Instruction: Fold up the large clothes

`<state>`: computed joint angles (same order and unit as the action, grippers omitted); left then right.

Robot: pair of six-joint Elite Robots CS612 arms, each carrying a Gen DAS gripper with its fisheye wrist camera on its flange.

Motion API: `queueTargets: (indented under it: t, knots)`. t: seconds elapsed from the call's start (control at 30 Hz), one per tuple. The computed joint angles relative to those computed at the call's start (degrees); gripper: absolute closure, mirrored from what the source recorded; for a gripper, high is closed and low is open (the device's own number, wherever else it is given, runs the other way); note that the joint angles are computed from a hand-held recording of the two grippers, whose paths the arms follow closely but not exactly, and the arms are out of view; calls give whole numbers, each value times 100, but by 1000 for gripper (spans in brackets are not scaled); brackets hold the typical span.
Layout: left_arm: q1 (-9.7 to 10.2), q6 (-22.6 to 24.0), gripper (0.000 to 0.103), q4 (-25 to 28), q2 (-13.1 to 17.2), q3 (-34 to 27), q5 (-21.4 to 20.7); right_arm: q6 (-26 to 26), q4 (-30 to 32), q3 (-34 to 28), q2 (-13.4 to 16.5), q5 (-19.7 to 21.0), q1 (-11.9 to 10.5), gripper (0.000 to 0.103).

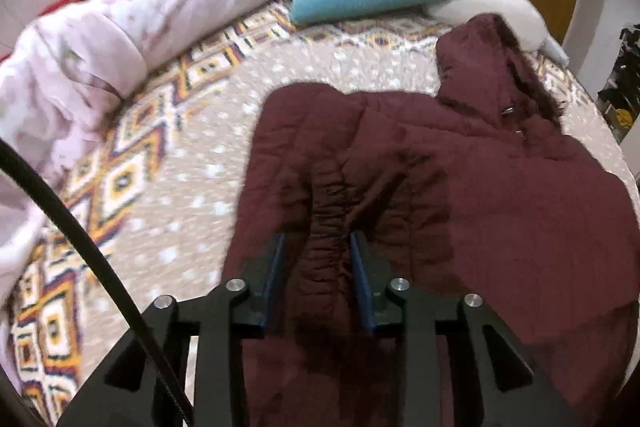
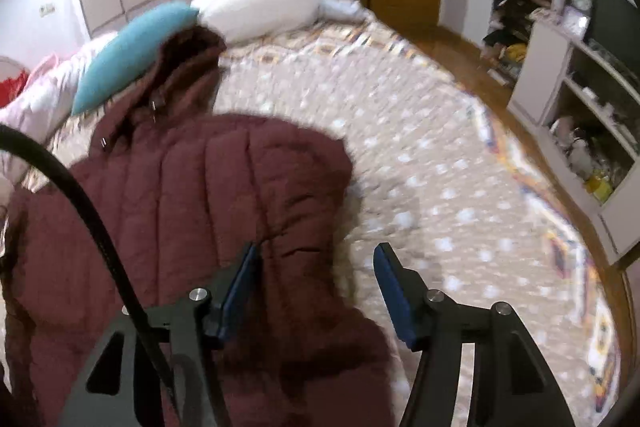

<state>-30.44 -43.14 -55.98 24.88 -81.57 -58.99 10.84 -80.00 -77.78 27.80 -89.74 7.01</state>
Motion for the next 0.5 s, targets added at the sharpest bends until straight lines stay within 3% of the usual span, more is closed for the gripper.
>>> queueTargets:
  t: [0.23, 0.5]
  knots:
    - [-471, -408, 53, 929, 48, -892, 745, -356, 312, -958, 117, -179, -17, 39]
    - [-1179, -577, 36, 2029, 4, -1606, 2428, -140, 858, -1826, 273, -9, -117, 38]
